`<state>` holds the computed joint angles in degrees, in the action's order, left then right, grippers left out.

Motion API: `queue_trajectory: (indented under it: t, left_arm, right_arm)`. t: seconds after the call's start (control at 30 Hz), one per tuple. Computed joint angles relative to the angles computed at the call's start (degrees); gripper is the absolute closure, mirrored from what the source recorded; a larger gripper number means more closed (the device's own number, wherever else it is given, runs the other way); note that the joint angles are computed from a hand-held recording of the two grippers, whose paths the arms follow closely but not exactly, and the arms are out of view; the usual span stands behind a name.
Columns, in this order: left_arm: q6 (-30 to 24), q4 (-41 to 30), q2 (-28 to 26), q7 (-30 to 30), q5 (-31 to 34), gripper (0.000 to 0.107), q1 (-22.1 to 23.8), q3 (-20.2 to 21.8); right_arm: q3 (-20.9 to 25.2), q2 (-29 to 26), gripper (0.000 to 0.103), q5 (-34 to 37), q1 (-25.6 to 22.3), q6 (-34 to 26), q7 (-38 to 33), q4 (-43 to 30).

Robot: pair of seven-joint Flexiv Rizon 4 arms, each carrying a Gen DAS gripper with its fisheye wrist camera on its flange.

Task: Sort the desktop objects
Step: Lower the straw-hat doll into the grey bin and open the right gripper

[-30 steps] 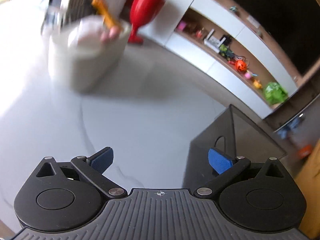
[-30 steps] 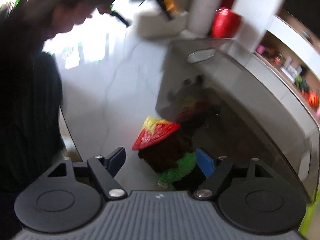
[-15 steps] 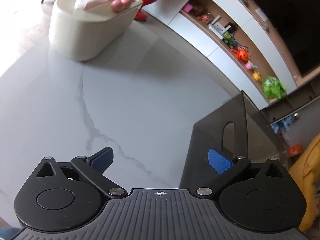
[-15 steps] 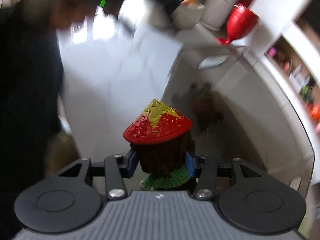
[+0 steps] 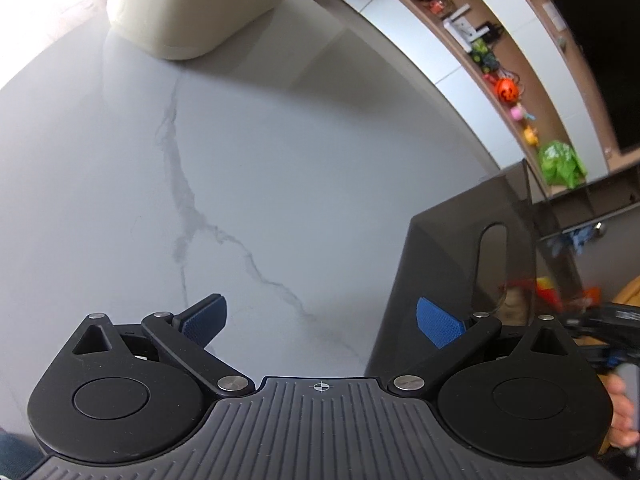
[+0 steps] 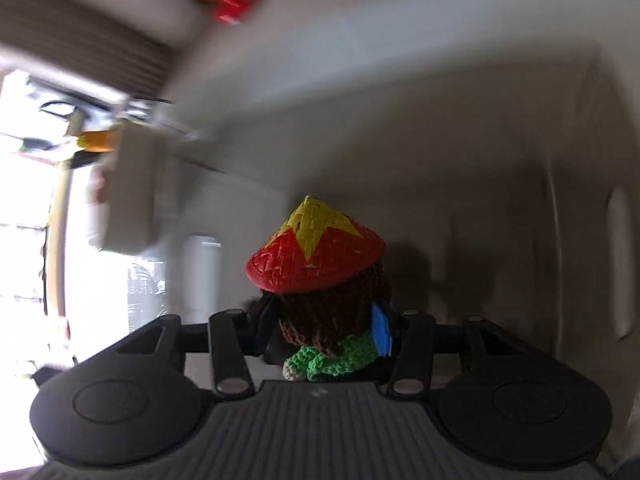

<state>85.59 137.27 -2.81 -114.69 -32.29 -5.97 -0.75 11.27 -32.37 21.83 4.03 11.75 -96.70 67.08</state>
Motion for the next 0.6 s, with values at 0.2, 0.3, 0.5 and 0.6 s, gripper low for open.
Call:
queue_trajectory:
  t: [0.2, 0.3, 0.5, 0.6]
  left_arm:
    - [-11.17, -8.39, 1.61, -19.25, 35.6, 0.004, 1.44, 4.31]
    - [-15.53, -11.04, 1.81, -20.01, 40.64, 0.004, 1.73, 3.14]
    - [-17.6, -10.92, 3.33, -18.43, 40.6, 0.004, 1.24, 2.03]
    - [-16.74, -8.86, 5.73, -18.31, 39.17, 0.004, 0.78, 1.63]
  right_arm:
    - [-1.44, -1.17, 0.052, -6.47, 2.71, 3.87, 0.89, 3.83]
    - [-1.15, -1.31, 0.051, -7.08, 2.7, 3.61, 0.91, 3.87]
    - [-1.43, -2.01, 0.046, -9.79, 4.02, 3.12, 1.95, 3.56]
    - [-1.08, 0.1, 0.03, -11.0, 4.29, 6.72, -0.6, 6.36]
